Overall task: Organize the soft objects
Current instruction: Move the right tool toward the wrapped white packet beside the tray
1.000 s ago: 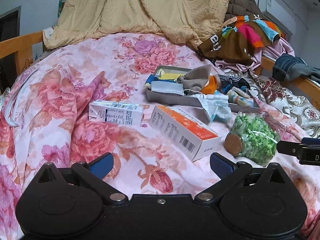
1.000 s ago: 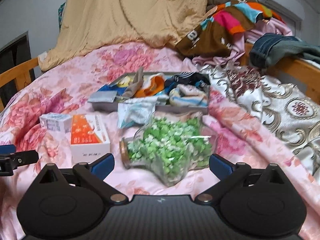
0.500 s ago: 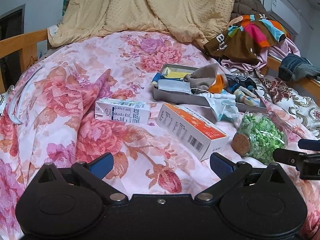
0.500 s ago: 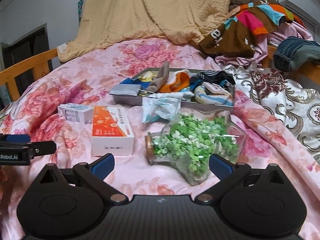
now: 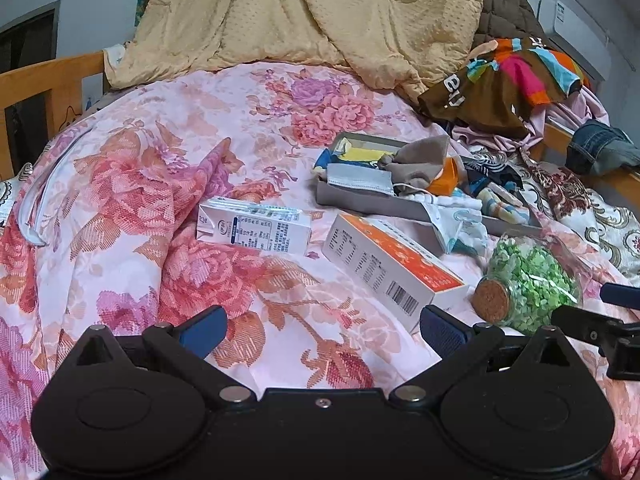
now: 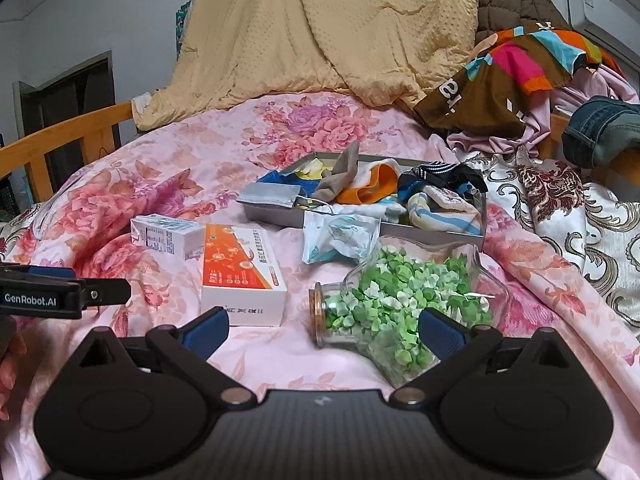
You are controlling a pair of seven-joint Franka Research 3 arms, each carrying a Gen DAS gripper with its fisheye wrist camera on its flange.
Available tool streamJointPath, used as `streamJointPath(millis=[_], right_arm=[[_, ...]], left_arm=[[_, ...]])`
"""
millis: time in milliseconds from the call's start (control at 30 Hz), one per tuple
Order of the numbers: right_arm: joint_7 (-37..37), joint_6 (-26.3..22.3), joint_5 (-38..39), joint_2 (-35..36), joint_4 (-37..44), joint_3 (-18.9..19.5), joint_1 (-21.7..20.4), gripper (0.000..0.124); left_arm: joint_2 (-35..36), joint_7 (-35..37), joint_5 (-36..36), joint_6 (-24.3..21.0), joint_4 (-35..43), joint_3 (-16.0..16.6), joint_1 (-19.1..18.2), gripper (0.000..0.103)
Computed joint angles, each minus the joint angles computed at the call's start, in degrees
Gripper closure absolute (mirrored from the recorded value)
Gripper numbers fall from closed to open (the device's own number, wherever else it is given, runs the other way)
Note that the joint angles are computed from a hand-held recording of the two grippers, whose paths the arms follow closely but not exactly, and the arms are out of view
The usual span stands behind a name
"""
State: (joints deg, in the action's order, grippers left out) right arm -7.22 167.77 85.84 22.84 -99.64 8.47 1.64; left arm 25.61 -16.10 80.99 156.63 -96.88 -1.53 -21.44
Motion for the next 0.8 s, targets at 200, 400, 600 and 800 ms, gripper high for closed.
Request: streamJointPath(millis=[200, 400, 600, 800], right_arm=[[-2.49, -0.12, 2.19, -0.05, 0.16, 0.09, 0.02, 0.021], [-4.63, -0.03, 4.29, 0.10, 0.67, -0.24, 0.44, 0.021], [-5.79, -0.02, 6.12, 0.37, 1.36, -0.68, 0.88, 0.021], [-6.09, -0.11, 6.88, 0.71, 1.95, -0.96, 1.21, 0.021]], left_arm=[[0.04, -1.77, 1.05, -0.32, 0.64, 0.47, -0.03, 0.001], [-0.08, -3.04, 4.22, -0.76, 1.07, 0.42, -0.05, 0.001], [0.37, -3.72, 4.09, -1.07, 1.80, 0.16, 0.52, 0.001], [1.03, -3.70, 3.36, -1.12, 2.51, 0.34, 0.77, 0.001]])
